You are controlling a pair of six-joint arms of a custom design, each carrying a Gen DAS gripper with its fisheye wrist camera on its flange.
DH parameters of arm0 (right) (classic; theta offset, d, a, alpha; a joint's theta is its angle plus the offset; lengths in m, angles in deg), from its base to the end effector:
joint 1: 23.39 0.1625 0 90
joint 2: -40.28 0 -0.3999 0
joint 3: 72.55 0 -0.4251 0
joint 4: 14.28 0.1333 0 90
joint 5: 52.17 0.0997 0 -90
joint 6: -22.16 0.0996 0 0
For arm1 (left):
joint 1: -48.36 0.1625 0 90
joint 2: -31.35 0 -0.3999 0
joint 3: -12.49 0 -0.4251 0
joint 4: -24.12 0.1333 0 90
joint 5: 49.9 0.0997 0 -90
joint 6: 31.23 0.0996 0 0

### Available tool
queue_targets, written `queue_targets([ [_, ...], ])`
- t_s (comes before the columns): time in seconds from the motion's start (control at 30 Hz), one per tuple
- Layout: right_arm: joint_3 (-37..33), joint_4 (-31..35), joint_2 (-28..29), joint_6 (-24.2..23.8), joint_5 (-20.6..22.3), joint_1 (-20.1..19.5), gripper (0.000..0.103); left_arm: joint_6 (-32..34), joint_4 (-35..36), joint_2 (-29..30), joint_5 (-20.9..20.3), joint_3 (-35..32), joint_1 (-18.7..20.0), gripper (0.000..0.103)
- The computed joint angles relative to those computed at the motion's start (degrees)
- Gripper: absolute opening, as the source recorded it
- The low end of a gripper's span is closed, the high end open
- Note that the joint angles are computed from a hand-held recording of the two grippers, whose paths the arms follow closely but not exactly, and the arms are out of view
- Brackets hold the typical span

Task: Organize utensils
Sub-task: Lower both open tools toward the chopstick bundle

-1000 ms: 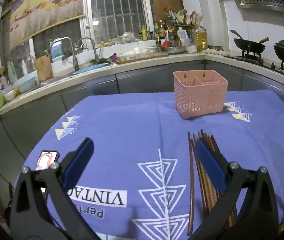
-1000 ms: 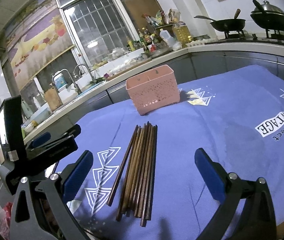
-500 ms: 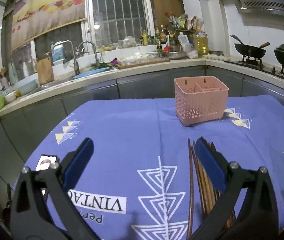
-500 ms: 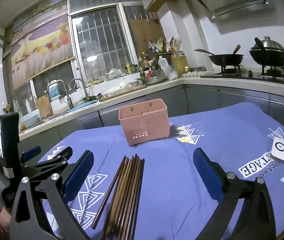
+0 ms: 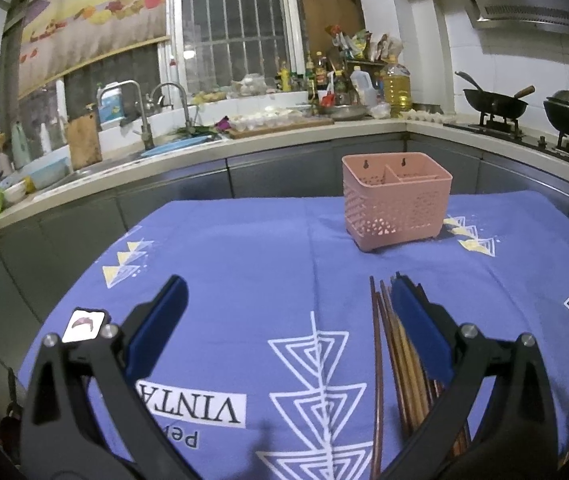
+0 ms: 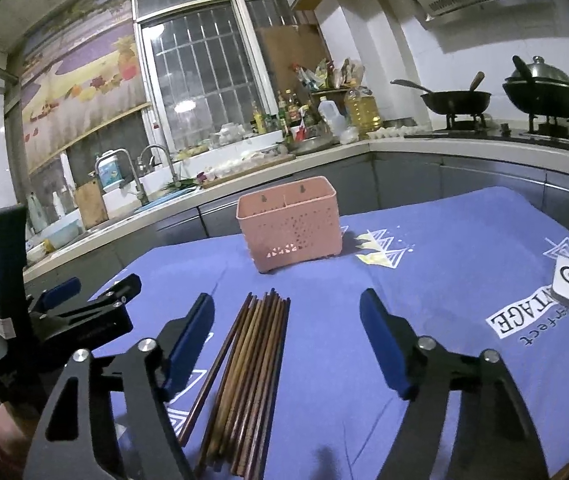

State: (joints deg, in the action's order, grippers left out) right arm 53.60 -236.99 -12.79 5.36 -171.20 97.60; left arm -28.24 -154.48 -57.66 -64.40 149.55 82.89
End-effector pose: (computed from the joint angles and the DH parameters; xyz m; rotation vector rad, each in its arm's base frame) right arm 0.3249 -0.3759 0.1175 0.6478 -2.3430 1.4443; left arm -0.1853 -0.4064 0.2920 0.4492 1.9048 -1.2676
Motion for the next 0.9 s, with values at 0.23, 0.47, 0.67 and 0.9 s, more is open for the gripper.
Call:
queue_targets([
  [0.23, 0.29, 0.11, 0.21, -0.86, 1.02, -0.21, 0.062, 4.38, -5.77, -0.27, -2.2, 0.67, 0.84, 0.098],
  [0.47, 0.35, 0.78, 0.48, -0.65, 1.18, -0.21, 0.06, 12.83, -16.21, 3.16, -0.83, 0.79, 0.13, 0.098],
  [0.67, 0.47, 0.29, 0.97, 1.03, 1.19, -0.77, 0.061, 30.85, -41.11, 10.6, 0.05, -0.97, -1.23, 0.098],
  [0.9, 0.99, 1.59, 0.46, 2.37, 1.64, -1.39, 0.061, 27.93, -38.1, 8.91, -0.88, -0.35, -0.19, 0.098],
])
